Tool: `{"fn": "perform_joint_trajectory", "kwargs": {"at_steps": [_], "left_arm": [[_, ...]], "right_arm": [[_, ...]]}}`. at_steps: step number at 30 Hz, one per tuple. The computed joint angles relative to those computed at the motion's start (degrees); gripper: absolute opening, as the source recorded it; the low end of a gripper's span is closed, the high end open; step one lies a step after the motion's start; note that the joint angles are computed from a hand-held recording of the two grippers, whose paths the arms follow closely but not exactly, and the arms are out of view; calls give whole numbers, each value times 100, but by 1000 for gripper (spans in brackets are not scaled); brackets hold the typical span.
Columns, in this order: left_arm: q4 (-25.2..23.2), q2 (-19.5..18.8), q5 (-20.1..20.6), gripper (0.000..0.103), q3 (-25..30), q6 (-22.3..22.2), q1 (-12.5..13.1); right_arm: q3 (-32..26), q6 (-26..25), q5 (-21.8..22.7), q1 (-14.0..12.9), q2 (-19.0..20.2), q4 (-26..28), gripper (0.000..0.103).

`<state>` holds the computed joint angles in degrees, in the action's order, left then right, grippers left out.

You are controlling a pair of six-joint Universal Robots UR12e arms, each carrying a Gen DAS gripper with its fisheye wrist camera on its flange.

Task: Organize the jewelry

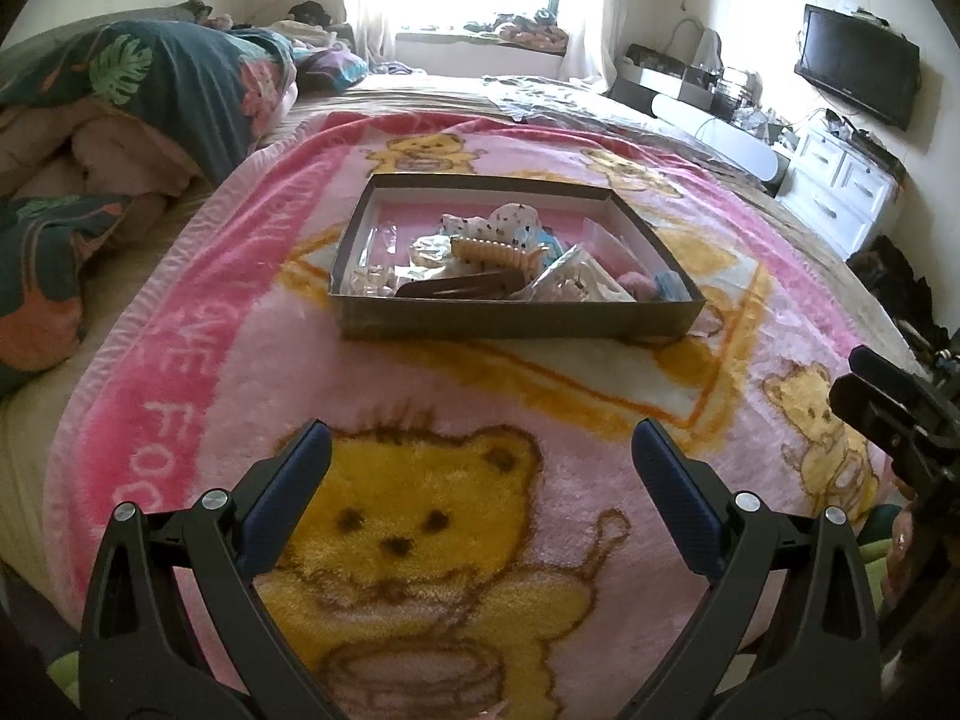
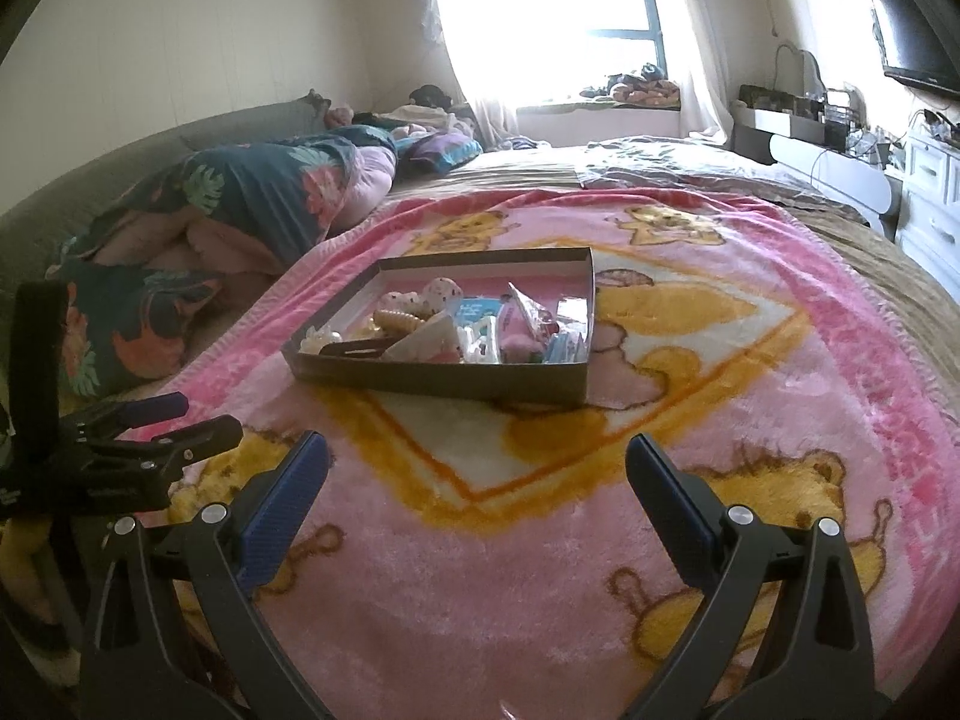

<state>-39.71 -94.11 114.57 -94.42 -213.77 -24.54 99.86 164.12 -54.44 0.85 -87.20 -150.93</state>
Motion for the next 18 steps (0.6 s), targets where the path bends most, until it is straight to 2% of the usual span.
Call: {"fn": "perform_joint_trajectory", "kwargs": {"at_steps": [18], "left_arm": [[-178,29,92,94,67,-120,-17]], "right_arm": [[-26,-84,39,-13,-27,123,99]]}}
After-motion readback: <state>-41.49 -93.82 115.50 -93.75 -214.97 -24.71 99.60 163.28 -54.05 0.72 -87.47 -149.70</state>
